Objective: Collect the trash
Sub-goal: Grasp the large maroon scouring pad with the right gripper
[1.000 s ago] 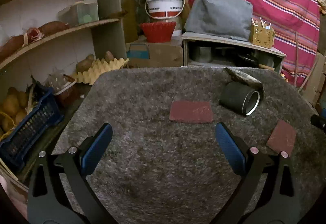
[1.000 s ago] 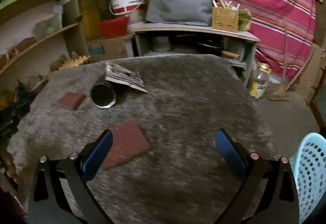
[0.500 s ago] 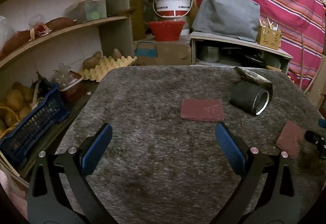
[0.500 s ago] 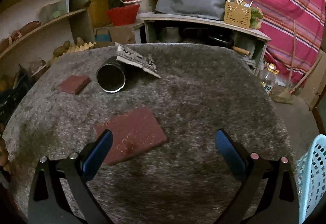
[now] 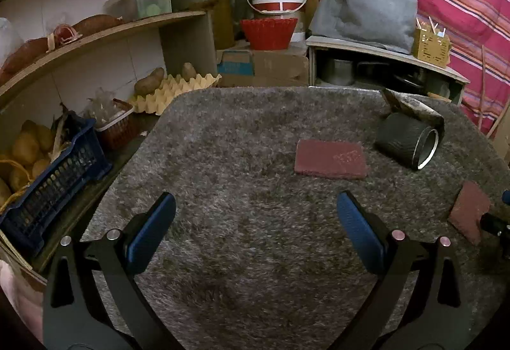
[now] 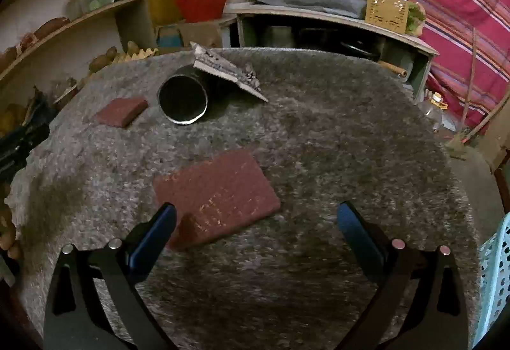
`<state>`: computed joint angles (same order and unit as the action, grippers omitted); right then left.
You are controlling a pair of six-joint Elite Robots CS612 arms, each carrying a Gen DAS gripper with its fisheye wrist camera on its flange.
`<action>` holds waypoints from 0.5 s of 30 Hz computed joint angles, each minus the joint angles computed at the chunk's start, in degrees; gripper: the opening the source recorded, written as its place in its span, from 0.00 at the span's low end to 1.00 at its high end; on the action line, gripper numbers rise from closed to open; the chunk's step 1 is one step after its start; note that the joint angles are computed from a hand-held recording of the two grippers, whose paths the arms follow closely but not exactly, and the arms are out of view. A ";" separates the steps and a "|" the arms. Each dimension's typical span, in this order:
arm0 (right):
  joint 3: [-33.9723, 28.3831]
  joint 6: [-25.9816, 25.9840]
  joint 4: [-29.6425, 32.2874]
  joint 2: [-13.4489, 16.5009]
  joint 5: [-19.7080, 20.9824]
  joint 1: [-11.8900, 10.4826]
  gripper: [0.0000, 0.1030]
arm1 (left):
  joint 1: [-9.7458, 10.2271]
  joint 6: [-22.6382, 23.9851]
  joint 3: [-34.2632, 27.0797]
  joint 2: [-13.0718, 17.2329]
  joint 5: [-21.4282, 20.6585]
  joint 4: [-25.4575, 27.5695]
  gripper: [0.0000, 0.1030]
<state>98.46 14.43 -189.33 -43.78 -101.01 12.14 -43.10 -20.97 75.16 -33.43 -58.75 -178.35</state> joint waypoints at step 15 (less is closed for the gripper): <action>-2.91 -2.93 5.18 1.00 3.64 0.20 0.96 | 1.25 -2.44 -4.05 1.10 -3.82 7.08 0.95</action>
